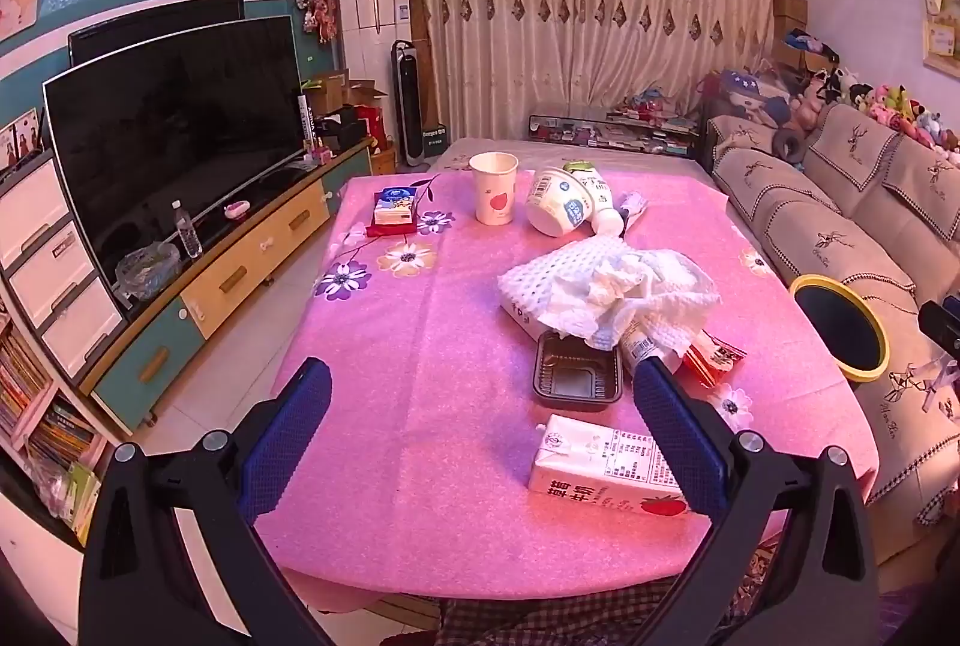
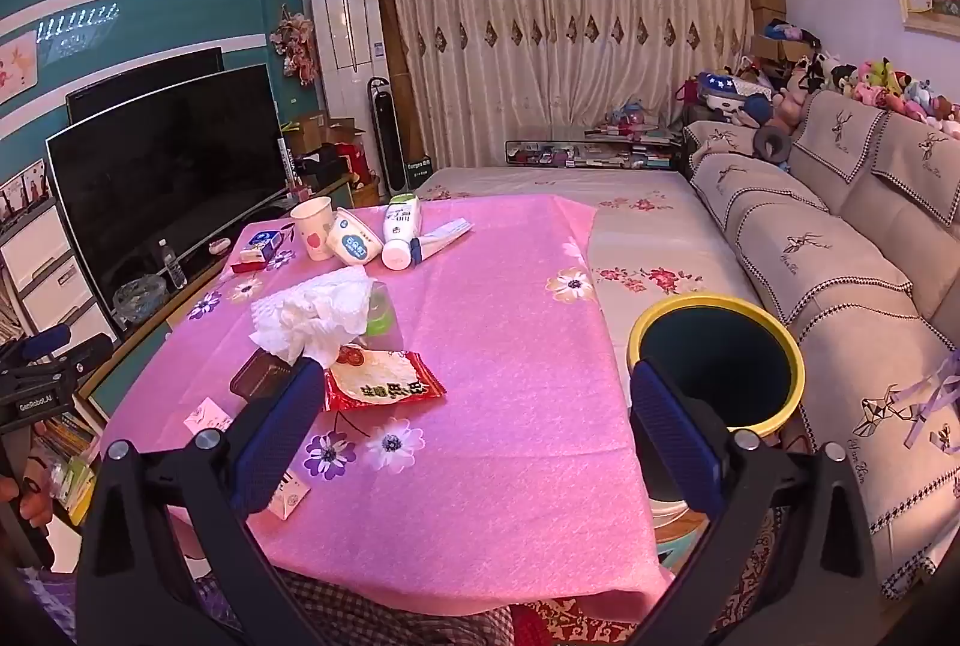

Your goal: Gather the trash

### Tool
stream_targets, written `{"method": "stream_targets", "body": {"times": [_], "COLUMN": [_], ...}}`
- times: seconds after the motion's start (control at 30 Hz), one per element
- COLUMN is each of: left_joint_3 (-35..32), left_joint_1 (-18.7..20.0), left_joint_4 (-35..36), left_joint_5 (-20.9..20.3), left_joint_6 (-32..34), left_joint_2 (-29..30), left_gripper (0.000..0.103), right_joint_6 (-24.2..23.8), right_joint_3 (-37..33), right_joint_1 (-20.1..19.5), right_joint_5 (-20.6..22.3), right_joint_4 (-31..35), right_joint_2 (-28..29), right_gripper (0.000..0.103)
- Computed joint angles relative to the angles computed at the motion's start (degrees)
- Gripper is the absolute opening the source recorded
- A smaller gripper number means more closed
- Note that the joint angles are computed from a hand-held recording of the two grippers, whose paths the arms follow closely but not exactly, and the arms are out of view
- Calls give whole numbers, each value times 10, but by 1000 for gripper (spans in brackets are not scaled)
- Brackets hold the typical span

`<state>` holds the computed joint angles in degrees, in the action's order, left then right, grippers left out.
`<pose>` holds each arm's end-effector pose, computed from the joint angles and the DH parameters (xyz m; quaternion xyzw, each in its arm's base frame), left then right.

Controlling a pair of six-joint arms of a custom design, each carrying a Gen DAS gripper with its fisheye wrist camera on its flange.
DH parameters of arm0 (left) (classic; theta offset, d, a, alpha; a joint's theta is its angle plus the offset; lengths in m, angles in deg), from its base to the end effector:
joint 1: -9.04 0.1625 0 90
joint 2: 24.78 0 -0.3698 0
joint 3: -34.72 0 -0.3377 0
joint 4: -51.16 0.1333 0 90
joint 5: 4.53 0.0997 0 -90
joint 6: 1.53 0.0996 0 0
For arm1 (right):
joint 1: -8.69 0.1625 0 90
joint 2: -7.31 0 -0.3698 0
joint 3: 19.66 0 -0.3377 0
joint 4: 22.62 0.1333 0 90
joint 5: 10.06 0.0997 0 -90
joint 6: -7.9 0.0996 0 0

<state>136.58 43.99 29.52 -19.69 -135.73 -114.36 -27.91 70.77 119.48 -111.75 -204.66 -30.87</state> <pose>-0.1335 -0.3732 0.3579 -0.0827 0.7172 -0.5032 0.4749 0.3317 -0.5549 0.1129 0.4130 -0.8401 0.3231 0.1392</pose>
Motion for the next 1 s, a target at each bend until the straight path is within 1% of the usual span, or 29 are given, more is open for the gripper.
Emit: {"method": "stream_targets", "body": {"times": [0.17,0.27,0.3,0.43,0.53,0.67,1.0], "left_joint_3": [-4,-5,-3,1,-5,-5,-8], "left_joint_1": [-2,-11,-6,-6,-8,-2,-6], "left_joint_4": [23,37,29,16,21,19,24], "left_joint_5": [-5,-12,-8,-8,-12,-4,-9], "left_joint_6": [-24,-38,-33,-22,-23,-20,-21], "left_joint_2": [4,7,7,-1,1,3,3], "left_gripper": [99,99,99,99,99,99,99], "right_joint_6": [1,3,3,1,1,6,6], "right_joint_3": [-1,-1,-1,-1,-1,-4,-7], "right_joint_1": [1,0,0,-1,-2,2,0], "right_joint_5": [-1,-1,-1,0,1,0,3], "right_joint_4": [2,2,2,4,4,0,1], "right_joint_2": [0,0,0,-1,-2,5,6], "right_gripper": [97,97,97,97,97,97,97]}}
